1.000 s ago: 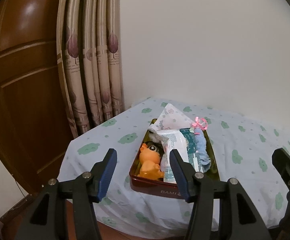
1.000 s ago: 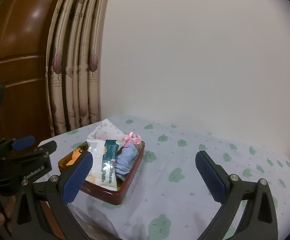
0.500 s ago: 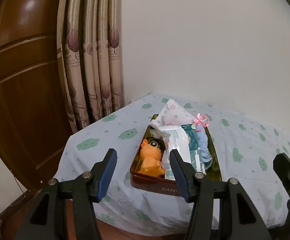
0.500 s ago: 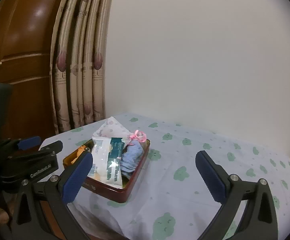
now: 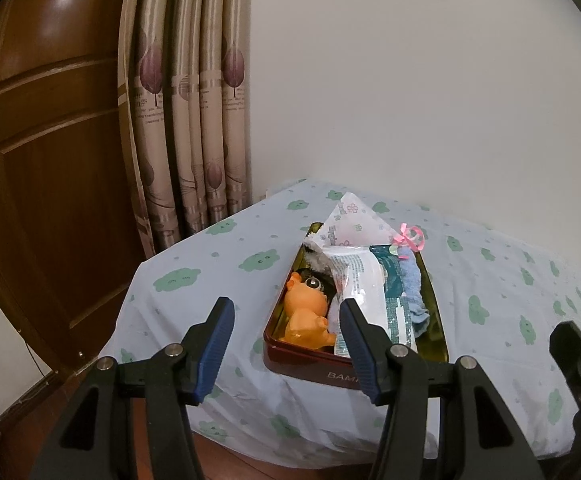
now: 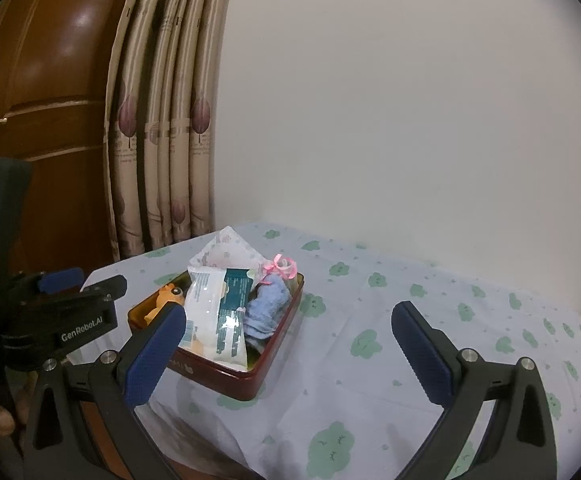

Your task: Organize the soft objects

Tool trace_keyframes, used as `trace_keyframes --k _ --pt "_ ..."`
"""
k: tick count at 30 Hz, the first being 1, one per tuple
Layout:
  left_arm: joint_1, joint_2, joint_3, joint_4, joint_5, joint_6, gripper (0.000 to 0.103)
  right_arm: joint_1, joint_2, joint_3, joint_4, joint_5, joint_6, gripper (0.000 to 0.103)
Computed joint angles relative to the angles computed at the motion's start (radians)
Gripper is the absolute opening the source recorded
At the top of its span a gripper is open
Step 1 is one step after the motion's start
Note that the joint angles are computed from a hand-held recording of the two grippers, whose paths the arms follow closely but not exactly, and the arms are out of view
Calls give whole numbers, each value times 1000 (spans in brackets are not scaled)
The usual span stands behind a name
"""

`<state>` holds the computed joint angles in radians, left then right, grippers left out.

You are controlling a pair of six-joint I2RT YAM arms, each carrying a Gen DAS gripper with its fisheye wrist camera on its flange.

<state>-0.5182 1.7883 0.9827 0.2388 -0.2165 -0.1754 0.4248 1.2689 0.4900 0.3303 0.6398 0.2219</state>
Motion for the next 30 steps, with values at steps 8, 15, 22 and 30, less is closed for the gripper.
trace_keyframes --k 8,15,22,30 --pt "-8 -20 -28 49 -19 6 66 -7 -22 -11 15 5 3 102" --pt "-2 -32 -25 27 -13 1 66 -15 0 -3 10 5 17 102" --pt "3 -32 -21 23 -15 -3 66 -8 10 2 -5 16 23 102" --pt "-2 -27 -17 16 -28 -3 66 -28 24 1 -8 -12 25 102"
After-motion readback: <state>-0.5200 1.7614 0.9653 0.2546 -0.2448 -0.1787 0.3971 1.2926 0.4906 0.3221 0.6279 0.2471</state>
